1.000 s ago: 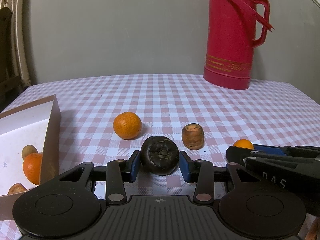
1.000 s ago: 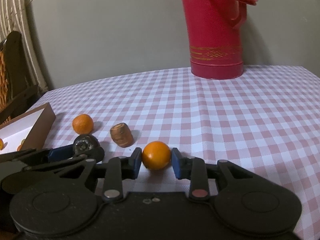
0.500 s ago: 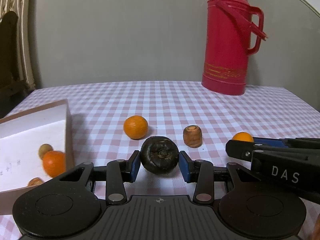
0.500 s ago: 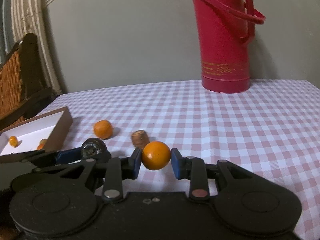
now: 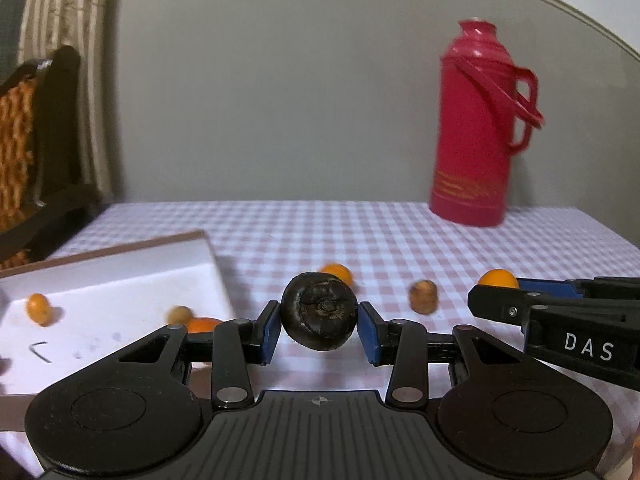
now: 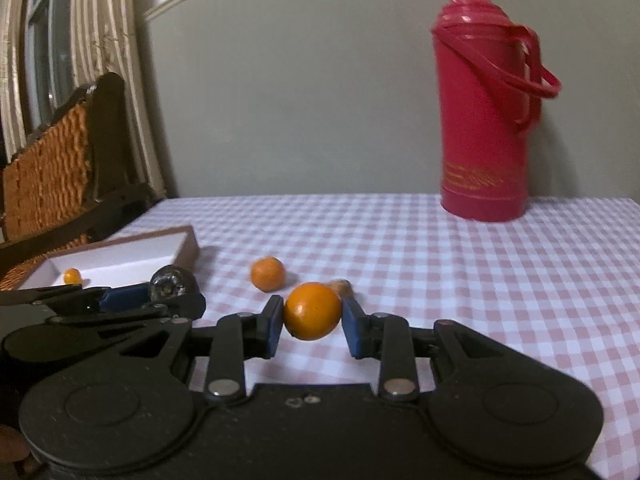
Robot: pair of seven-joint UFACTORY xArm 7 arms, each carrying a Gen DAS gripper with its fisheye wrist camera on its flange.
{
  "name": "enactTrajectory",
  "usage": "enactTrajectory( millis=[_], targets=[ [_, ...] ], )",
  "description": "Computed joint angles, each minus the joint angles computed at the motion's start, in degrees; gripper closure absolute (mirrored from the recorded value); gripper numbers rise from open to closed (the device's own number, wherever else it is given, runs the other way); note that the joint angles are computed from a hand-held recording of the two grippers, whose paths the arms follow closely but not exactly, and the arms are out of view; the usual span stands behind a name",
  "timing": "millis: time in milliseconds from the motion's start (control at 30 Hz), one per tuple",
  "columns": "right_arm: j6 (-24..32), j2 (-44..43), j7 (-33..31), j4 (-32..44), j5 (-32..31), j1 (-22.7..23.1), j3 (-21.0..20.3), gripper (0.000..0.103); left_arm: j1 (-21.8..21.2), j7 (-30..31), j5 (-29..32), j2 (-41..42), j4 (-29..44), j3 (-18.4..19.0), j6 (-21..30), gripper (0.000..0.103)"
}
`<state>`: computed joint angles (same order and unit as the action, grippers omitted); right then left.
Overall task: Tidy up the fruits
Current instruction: 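Lift both held fruits and carry them over the white box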
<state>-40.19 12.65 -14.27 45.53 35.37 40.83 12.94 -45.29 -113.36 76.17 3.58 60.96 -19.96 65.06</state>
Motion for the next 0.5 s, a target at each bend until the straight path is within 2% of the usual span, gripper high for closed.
enactTrajectory(
  millis=[167, 500],
  targets=[
    [-1.23, 2.04, 0.3, 2.65, -2.51, 1.11, 0.55, 0.08, 0.76, -1.35, -1.43, -3.36, -3.31, -0.55, 1.76, 0.061],
    [0.21, 6.04, 1.08, 8.49, -6.84, 3.47, 0.24, 0.08, 3.37, -3.35, -4.86, -10.0, -9.66, -3.61, 4.54, 0.061]
  ],
)
